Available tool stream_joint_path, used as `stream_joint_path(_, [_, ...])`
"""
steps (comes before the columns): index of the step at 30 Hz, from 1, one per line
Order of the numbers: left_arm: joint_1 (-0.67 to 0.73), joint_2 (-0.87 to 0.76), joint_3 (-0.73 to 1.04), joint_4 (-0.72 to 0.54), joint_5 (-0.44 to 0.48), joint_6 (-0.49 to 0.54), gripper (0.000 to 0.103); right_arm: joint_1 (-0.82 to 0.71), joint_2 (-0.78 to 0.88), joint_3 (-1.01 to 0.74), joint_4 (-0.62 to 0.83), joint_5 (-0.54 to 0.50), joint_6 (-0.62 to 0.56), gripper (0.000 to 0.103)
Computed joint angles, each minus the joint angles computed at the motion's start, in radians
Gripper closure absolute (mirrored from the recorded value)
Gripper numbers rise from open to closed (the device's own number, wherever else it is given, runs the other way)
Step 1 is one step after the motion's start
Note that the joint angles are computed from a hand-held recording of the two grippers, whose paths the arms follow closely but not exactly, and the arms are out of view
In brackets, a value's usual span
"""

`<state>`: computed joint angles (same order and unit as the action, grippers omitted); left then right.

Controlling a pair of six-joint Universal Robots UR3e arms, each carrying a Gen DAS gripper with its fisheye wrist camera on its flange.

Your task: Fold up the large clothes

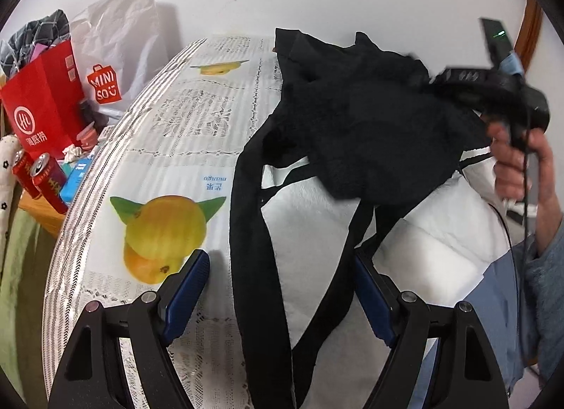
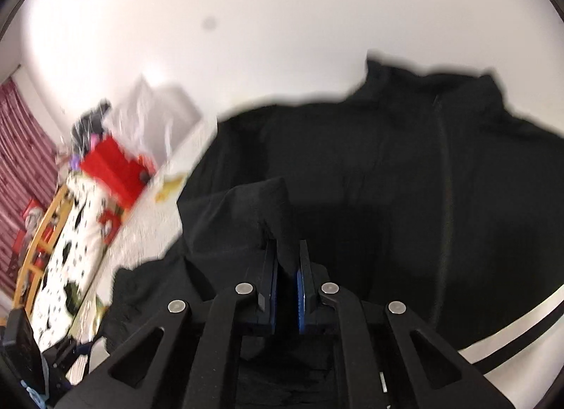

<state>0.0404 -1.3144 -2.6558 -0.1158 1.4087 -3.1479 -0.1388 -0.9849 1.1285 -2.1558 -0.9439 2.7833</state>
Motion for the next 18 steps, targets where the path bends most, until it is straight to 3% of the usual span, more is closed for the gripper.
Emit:
stream_joint_path(4, [-0.039, -0.003, 0.027, -0.039, 0.054, -0.010, 0.024, -0.061, -0.052, 0.090, -0.230, -0.010, 0.131, 0.096])
stream_joint_path(11, [0.022, 0.092, 0.022, -0.140, -0.005, 0.011, 0.024, -0.023, 0.054, -0.083, -0.150, -0.321, 0.196, 0.088])
stream_joint_path(13, [0.039, 0.139, 0.012, -0.159, -0.021, 0.021, 0.024, -0.015, 0.025, -0.047, -0.159, -0.347, 0.172, 0.076])
stream_joint_path(15, [0.052, 0.157, 0.009, -0.154, -0.031, 0.028, 0.024, -0.019, -0.041, 0.048, -0.201, -0.306, 0.132, 0.050])
stream_joint_path(16, [0.049, 0.157, 0.016, -0.150, -0.023, 0.024, 0.024, -0.009, -0.080, 0.102, -0.219, -0.288, 0.096, 0.043])
stream_joint_path(18, [0.045, 0.143, 0.034, -0.143, -0.005, 0.012, 0.024, 0.010, -0.134, 0.169, -0.227, -0.273, 0.030, 0.041])
